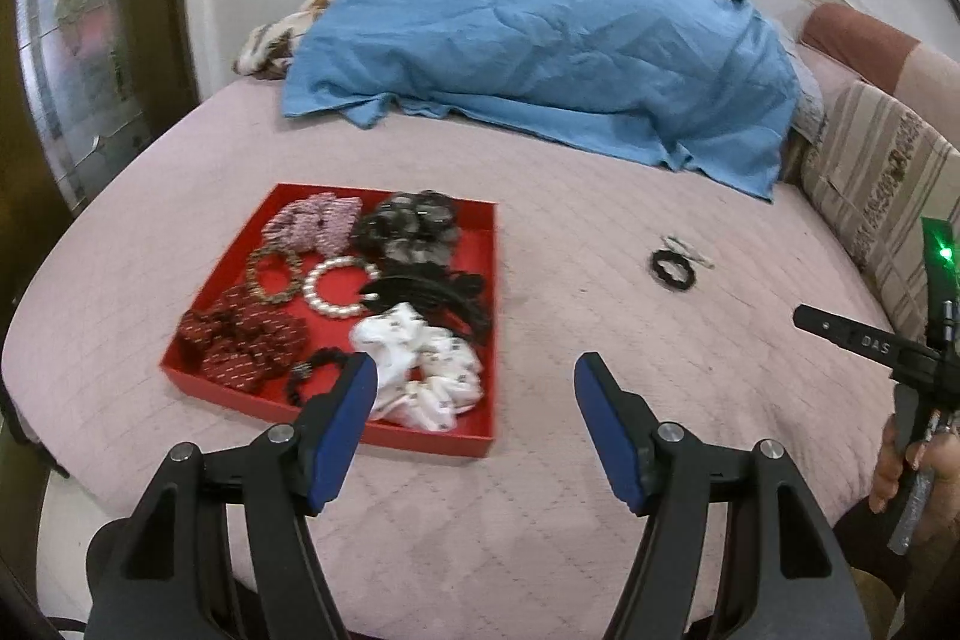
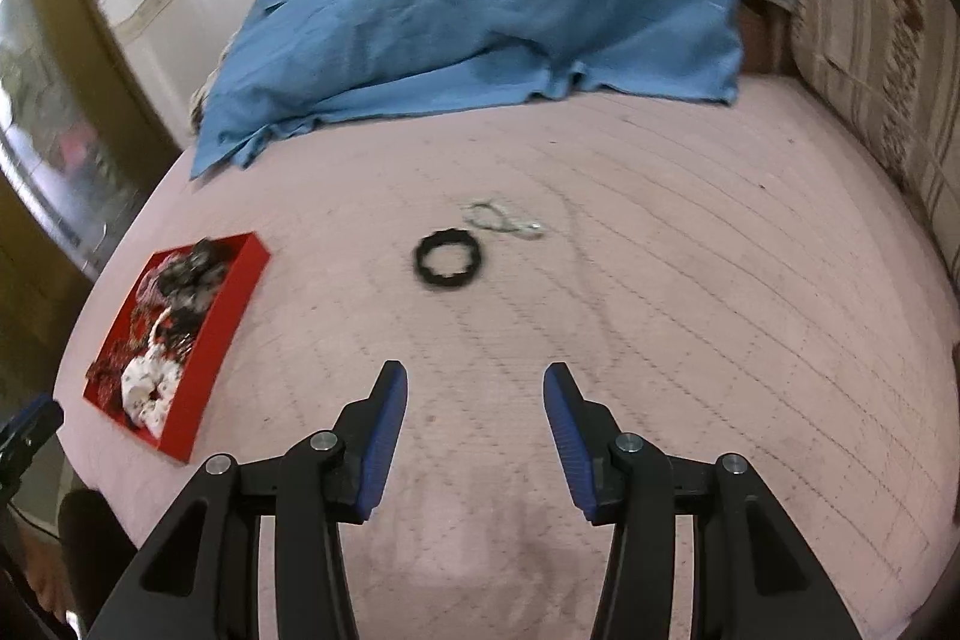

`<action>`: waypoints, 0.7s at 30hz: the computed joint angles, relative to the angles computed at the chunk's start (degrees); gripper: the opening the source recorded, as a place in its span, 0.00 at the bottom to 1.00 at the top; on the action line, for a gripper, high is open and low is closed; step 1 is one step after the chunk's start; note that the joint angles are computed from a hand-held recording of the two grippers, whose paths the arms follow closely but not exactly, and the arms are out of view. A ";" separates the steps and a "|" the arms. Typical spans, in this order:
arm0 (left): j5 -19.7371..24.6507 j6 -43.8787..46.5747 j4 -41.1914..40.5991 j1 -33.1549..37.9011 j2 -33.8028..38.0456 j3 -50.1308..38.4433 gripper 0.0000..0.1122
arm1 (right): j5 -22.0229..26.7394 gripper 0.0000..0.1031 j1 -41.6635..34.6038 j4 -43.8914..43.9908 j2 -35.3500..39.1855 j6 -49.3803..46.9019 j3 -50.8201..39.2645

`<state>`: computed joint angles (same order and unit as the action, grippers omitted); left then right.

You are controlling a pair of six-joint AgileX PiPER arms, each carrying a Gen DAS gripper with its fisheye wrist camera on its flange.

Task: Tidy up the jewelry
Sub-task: 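Move both open tools toward the last black hair tie and bead bracelet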

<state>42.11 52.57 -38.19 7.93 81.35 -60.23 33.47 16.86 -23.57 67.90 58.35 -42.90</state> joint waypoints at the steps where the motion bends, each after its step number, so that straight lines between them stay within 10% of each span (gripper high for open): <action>1: 0.20 -1.22 0.84 -1.34 0.42 -0.54 0.60 | -0.94 0.50 -1.39 0.98 -0.06 -1.34 0.60; 14: 1.85 -16.06 3.57 -16.35 15.26 -13.36 0.59 | -11.46 0.50 -14.84 22.40 13.11 -32.05 -5.44; 21: 1.64 -26.28 10.00 -23.92 29.27 -26.31 0.36 | -10.55 0.41 -22.33 45.06 27.19 -57.21 -16.30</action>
<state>43.76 26.28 -28.19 -15.99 110.62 -86.55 22.93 -5.47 21.49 95.09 1.13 -59.20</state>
